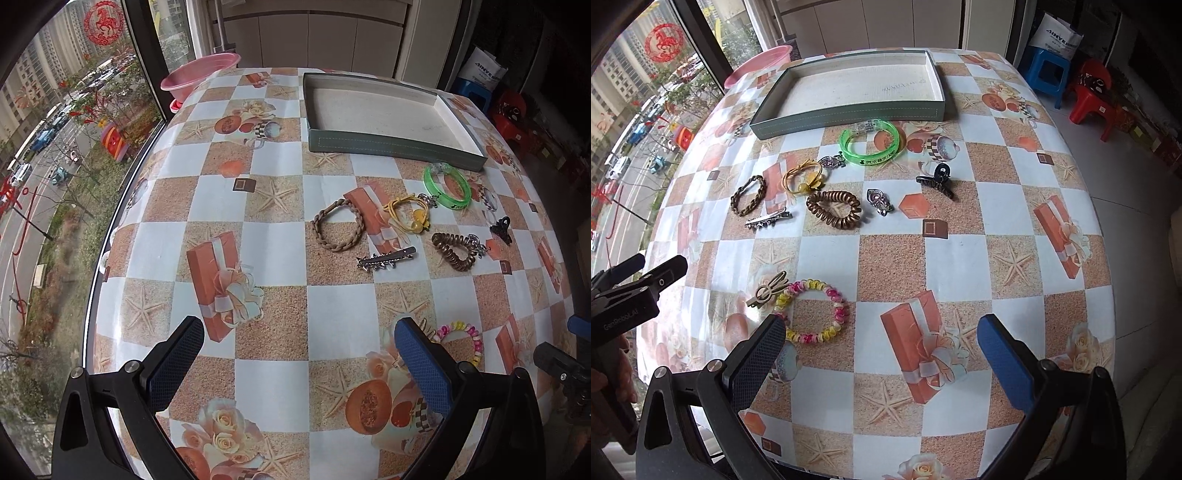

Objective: Organize jewelry
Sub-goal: 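Grasp the beaded bracelet with the right tool while the left tool grasps the braided brown bracelet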

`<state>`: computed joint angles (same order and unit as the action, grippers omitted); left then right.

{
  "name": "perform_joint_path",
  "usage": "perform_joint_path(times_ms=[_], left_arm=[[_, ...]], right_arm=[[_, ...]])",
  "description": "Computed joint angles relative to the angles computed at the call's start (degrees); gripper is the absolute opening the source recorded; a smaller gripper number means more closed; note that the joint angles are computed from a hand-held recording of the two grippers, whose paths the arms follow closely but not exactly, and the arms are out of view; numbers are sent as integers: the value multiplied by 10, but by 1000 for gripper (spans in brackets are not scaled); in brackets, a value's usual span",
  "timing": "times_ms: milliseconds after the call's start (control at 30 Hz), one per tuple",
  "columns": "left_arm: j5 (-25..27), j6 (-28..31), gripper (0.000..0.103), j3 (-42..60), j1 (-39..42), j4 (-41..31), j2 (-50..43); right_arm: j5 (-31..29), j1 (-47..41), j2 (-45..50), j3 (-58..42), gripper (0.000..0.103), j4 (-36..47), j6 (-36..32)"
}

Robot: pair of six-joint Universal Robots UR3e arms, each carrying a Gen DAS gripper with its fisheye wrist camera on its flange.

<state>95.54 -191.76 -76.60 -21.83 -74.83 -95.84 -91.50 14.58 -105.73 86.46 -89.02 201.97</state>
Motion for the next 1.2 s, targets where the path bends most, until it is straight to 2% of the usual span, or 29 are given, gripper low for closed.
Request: perform_joint_path(times_ms=[267, 467, 533, 667, 733, 767, 867, 933, 1000, 1067, 1133, 1167, 1200], left_arm=[[-21, 59, 103, 73, 38, 13, -105], [-38, 87, 103, 139, 48, 21, -183], [-41, 100, 92, 170, 45, 12, -214], [-48, 113, 90, 218, 40, -9, -257], [-50, 120, 90, 227, 37, -9, -267], [-50, 122, 84, 234, 35, -11, -273], [-55, 131, 81, 247, 31, -11, -283], [-58, 138, 72, 254, 27, -8, -287], [-61, 151, 62, 280, 21, -19, -300], [-70, 165, 33, 294, 16, -25, -306], [-77, 177, 19, 311, 12, -37, -314], [-84, 178, 19, 319, 13, -43, -317], [-99, 174, 19, 316, 14, -50, -311]], right_arm=[[29, -1, 73, 17, 103, -9, 24], [24, 6, 125, 2, 103, -8, 43], [25, 8, 136, 3, 103, -14, 49], [17, 16, 162, -7, 91, -9, 54], [1, 33, 180, -21, 91, -7, 64], [1, 35, 181, -20, 91, -10, 64], [-2, 42, 187, -26, 89, -10, 67], [-4, 47, 193, -38, 86, -5, 70], [-5, 64, 211, -52, 80, -10, 84], [-6, 77, 230, -79, 74, -1, 93], [-8, 90, 245, -115, 62, 18, 103], [-11, 95, 251, -128, 48, 22, 106], [-12, 102, 256, -143, 26, 30, 109]])
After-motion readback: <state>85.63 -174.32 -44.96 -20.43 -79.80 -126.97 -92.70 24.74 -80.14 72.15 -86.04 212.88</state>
